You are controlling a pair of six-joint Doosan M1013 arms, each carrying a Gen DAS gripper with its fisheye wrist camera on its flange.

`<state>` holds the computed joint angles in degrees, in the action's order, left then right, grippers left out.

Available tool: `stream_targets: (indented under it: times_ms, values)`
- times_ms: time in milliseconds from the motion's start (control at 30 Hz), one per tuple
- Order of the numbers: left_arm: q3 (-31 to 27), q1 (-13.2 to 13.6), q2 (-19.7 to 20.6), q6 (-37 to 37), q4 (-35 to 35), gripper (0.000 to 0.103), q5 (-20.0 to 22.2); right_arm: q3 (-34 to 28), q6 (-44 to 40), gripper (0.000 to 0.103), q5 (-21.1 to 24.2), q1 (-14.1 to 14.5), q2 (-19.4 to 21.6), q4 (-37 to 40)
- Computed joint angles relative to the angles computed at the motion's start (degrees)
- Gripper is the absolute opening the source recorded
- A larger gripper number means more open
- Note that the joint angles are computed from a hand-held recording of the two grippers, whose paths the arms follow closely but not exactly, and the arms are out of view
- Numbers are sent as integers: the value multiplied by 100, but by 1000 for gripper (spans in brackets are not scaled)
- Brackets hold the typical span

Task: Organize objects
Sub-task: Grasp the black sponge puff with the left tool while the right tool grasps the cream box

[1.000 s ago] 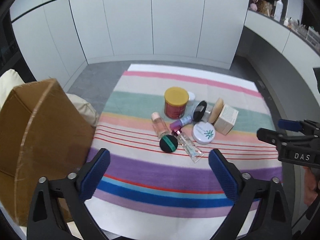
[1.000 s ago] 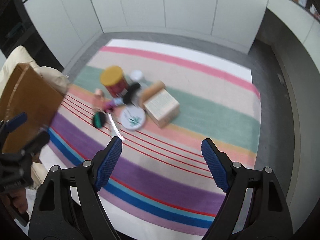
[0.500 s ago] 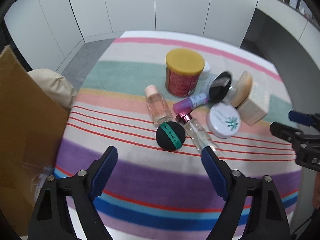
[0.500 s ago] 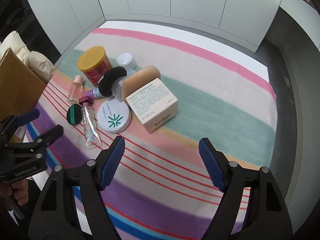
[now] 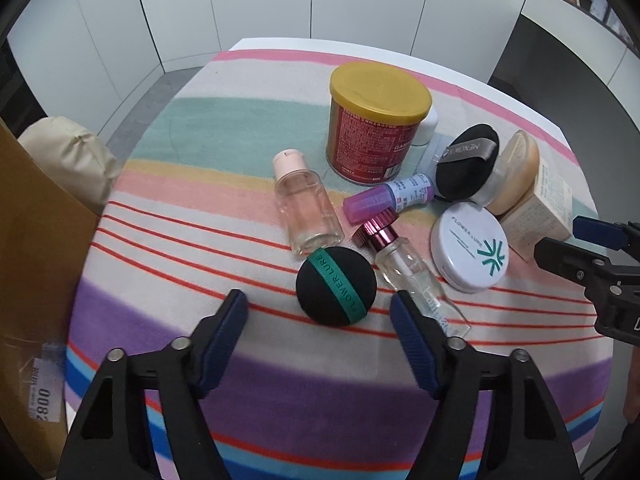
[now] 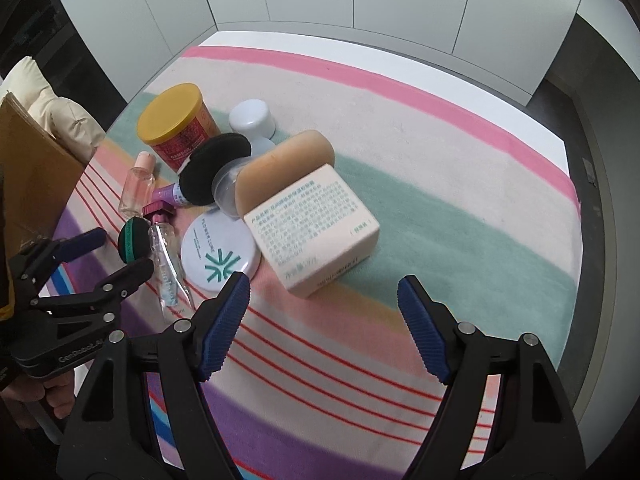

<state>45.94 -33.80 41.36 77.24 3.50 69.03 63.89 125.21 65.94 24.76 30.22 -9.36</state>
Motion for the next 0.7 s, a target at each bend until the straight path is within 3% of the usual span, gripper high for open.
stream_targets:
  times_ms: [233, 433, 467, 700]
  values:
    - [-42, -33, 14, 147, 48, 39, -101, -133, -151, 80, -1, -46, 130, 47]
    - [-86, -2, -9, 268, -122, 36, -92, -248, -378, 78, -36, -61, 233, 88]
    - [-62, -1, -34, 275, -107, 36, -108, -258, -410, 67, -57, -64, 237, 118]
    - [53, 25, -194, 276, -134, 36, -72, -349, -197, 66, 145, 2, 214, 6]
